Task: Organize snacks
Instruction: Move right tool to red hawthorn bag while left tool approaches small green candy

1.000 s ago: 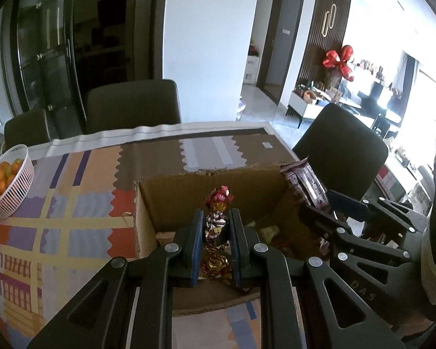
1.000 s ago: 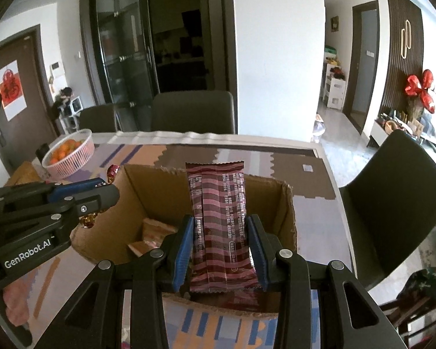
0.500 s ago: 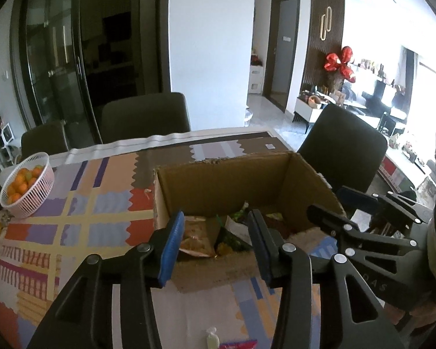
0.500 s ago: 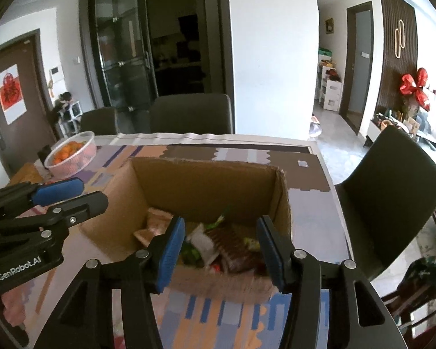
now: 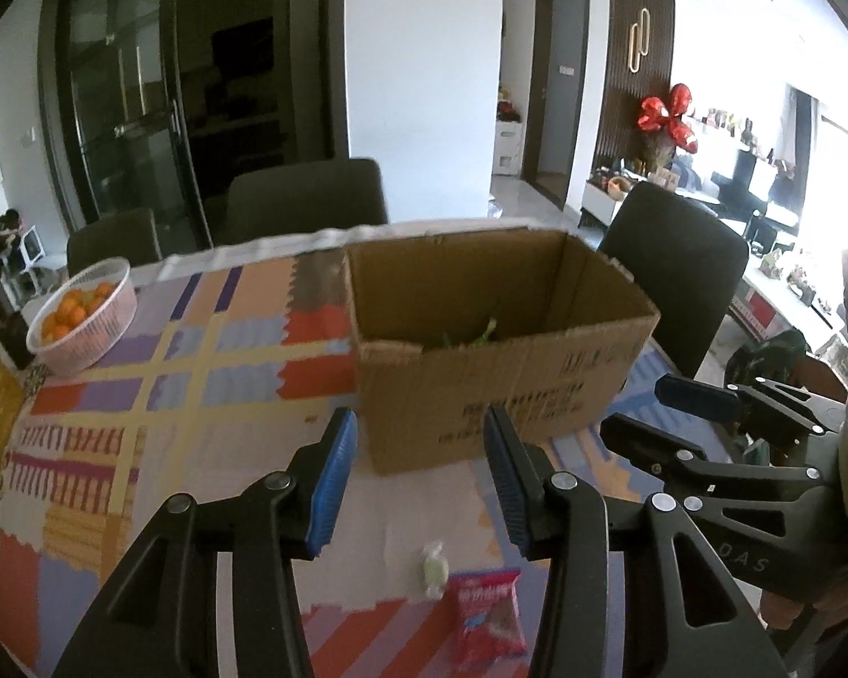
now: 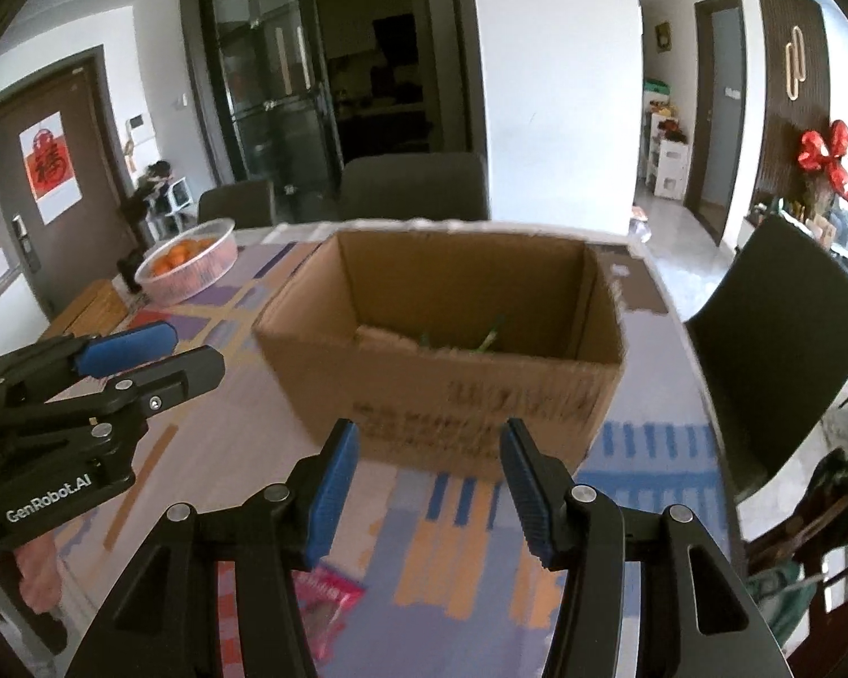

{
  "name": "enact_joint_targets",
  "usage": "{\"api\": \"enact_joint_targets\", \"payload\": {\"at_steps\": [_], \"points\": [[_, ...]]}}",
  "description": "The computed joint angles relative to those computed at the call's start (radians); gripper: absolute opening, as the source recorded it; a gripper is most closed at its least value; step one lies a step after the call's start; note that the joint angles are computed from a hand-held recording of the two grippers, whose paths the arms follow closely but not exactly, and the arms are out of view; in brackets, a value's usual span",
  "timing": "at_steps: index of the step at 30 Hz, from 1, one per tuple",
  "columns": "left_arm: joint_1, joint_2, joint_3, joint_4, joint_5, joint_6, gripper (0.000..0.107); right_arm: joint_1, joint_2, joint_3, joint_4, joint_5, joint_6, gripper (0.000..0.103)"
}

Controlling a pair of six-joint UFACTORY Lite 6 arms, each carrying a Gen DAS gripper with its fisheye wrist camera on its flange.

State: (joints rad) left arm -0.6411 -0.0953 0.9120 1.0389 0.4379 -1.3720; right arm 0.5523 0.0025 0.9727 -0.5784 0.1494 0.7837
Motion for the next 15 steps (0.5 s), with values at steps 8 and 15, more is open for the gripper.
{"api": "enact_joint_targets", "payload": {"at_steps": [8, 15], "points": [[0.011, -0.111, -0.212, 0.074, -0.015, -0.117, 0.046, 0.091, 0.052, -0.038, 0.089, 0.006, -0.015, 0.053], [0.017, -0.166, -0.364, 0.153, -0.024, -0.221, 0.046, 0.157, 0.155, -0.029, 0.287, -0.001, -0.142, 0.053]]}}
